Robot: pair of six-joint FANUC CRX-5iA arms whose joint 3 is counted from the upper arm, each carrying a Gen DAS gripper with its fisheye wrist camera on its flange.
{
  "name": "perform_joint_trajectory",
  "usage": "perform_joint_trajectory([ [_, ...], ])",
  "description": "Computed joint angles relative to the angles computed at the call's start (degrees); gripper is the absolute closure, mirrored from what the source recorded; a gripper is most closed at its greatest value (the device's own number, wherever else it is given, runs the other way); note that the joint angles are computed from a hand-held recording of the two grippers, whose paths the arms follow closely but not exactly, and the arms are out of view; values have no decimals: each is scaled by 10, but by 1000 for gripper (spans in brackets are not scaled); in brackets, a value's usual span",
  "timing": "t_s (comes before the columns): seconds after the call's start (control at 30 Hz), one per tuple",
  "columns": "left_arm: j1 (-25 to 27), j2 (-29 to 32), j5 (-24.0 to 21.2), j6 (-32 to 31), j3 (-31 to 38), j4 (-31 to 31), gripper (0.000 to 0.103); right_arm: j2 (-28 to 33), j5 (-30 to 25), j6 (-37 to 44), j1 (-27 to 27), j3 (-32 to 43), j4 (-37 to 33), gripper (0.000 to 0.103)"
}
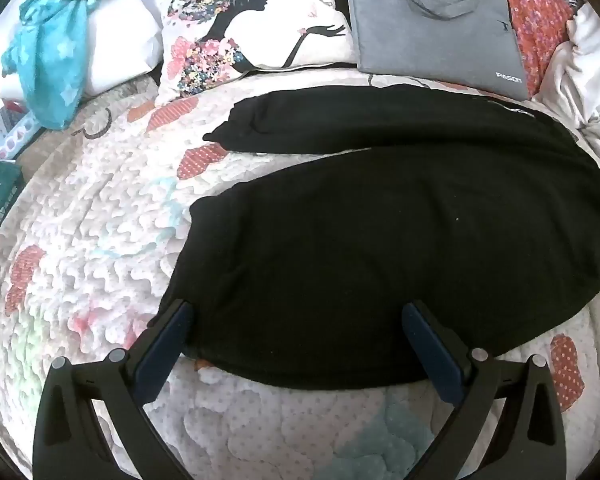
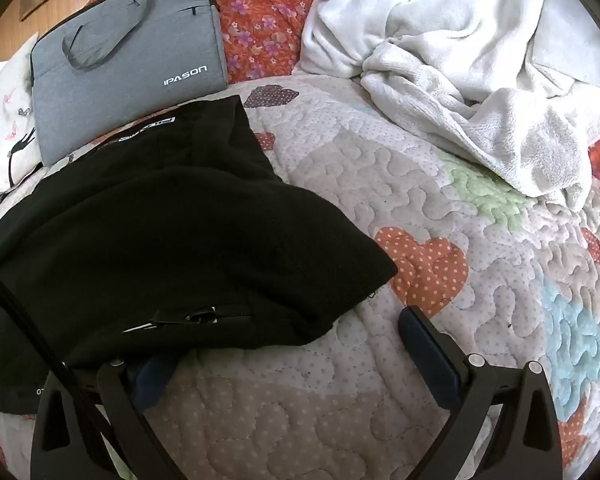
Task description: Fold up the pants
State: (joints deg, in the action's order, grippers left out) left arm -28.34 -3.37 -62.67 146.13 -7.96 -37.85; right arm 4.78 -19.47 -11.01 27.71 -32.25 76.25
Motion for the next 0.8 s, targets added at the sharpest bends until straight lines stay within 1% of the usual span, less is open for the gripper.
perform_joint_trajectory([
  [0.17, -13, 8, -14, 15, 10, -10, 0, 0, 0, 0, 0, 0, 0, 0],
  [0.27, -10, 3, -16, 9, 8, -6, 0, 0, 1, -1, -1, -1, 2, 0],
  [0.33, -22, 8, -28, 23, 14, -20, 0, 0, 1, -2, -1, -1, 3, 0],
  [0.5, -23, 14, -32, 29, 20, -29, 0, 0, 3, -3, -2, -2, 5, 0],
  [0.6, -21, 12, -30, 28, 19, -26, 0, 0, 3, -3, -2, -2, 4, 0],
  [0.67, -22, 17, -41, 17, 23, -26, 0, 0, 2, -3, -1, -1, 4, 0],
  [0.8, -25, 19, -46, 14, 24, -27, 0, -2, 7, -7, -4, -3, 7, 0],
])
